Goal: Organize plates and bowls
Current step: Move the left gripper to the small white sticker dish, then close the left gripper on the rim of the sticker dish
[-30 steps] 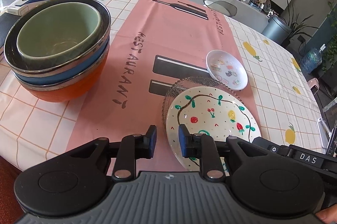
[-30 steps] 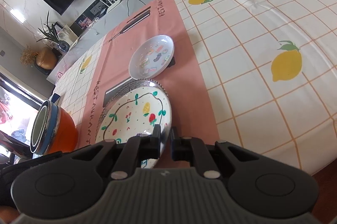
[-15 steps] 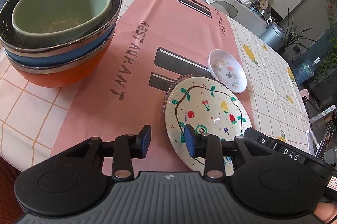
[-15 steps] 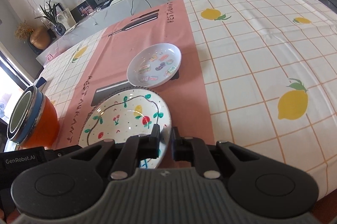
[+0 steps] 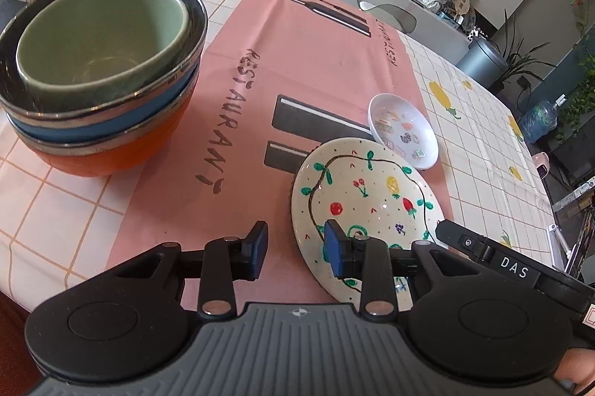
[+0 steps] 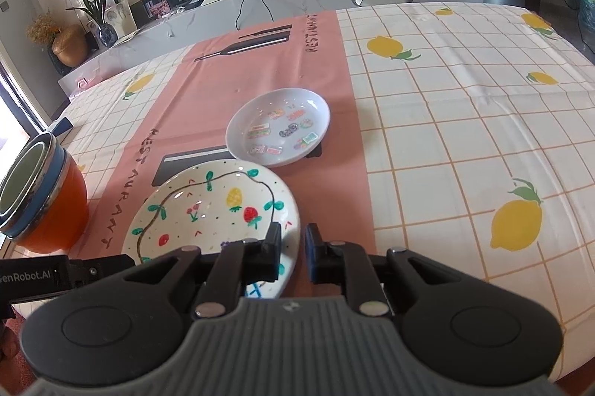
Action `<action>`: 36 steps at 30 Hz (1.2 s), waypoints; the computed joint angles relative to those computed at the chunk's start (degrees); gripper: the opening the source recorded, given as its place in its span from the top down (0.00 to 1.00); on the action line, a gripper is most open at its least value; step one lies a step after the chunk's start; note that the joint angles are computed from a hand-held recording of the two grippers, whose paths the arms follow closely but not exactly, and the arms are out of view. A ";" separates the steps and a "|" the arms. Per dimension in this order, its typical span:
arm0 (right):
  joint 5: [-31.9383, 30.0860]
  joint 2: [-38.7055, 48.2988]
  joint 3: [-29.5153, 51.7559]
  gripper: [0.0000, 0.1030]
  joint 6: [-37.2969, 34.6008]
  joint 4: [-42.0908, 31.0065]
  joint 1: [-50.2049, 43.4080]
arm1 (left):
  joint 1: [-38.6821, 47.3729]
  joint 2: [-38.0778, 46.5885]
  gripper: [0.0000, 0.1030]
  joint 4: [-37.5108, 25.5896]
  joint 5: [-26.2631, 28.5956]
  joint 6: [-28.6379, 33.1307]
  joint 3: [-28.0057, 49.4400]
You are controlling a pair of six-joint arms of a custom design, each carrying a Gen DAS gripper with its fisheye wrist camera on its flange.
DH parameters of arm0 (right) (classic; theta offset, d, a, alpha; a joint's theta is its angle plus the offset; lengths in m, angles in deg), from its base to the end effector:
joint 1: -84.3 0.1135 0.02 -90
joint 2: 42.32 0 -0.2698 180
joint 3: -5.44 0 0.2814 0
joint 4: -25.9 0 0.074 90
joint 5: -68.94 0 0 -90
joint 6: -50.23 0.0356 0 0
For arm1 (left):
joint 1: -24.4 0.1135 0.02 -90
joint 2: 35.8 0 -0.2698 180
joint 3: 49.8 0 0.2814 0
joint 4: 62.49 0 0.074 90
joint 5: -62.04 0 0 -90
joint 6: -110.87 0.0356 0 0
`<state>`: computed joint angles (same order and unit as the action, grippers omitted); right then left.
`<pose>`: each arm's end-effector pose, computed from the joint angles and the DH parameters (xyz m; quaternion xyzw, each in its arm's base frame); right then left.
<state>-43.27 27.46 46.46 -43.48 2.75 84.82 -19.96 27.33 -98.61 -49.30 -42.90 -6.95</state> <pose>0.2393 0.0156 0.1471 -0.0970 0.9246 0.1731 0.3251 0.1673 -0.1455 0.1674 -0.2113 0.9183 -0.1260 0.3102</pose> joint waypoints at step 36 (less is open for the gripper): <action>5.22 16.57 12.64 0.43 10.23 8.79 -0.77 | 16.96 25.09 0.46 17.70 15.63 20.85 17.02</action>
